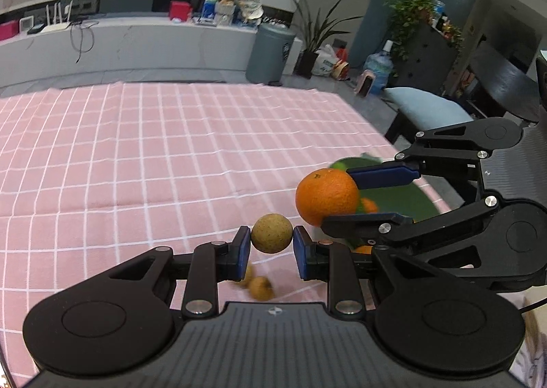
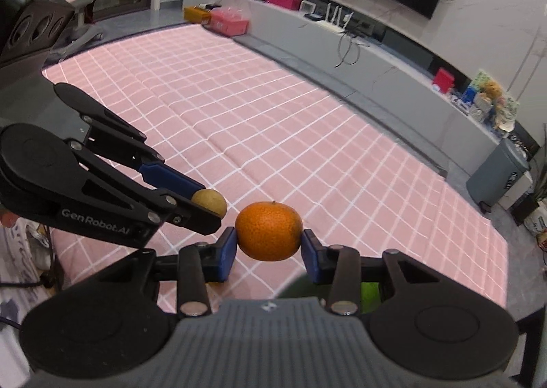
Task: Organize fruits
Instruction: 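Carry the brown fruit and the orange over the colander and lower them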
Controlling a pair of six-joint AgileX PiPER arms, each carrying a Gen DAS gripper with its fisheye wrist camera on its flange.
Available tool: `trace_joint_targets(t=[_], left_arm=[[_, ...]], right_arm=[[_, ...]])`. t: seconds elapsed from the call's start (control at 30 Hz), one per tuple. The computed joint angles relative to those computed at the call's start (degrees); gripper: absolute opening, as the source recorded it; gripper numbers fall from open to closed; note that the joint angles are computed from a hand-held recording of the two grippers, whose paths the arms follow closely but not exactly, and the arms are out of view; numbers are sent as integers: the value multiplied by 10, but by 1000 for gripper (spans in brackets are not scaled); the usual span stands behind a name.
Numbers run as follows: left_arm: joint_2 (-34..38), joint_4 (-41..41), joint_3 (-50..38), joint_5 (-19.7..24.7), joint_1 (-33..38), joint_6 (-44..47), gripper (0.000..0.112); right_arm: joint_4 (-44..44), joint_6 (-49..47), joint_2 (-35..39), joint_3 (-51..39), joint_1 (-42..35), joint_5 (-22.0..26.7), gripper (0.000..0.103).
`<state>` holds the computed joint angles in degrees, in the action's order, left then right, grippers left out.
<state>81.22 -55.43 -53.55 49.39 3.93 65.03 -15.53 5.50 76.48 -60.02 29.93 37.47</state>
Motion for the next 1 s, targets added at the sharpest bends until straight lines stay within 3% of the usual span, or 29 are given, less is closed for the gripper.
trace_joint_targets(t=[0.23, 0.53, 0.73, 1.0], left_arm=[[-37, 14, 4, -27, -72, -25, 30], [-15, 42, -3, -69, -172, -59, 30], [20, 76, -13, -97, -233, -78, 30], [47, 113, -18, -92, -269, -76, 30]], right_arm=[[-14, 23, -95, 51, -18, 34, 37], [11, -16, -171, 99, -89, 73, 37], [80, -97, -179, 130, -157, 72, 37], [200, -233, -151, 138, -233, 86, 37]])
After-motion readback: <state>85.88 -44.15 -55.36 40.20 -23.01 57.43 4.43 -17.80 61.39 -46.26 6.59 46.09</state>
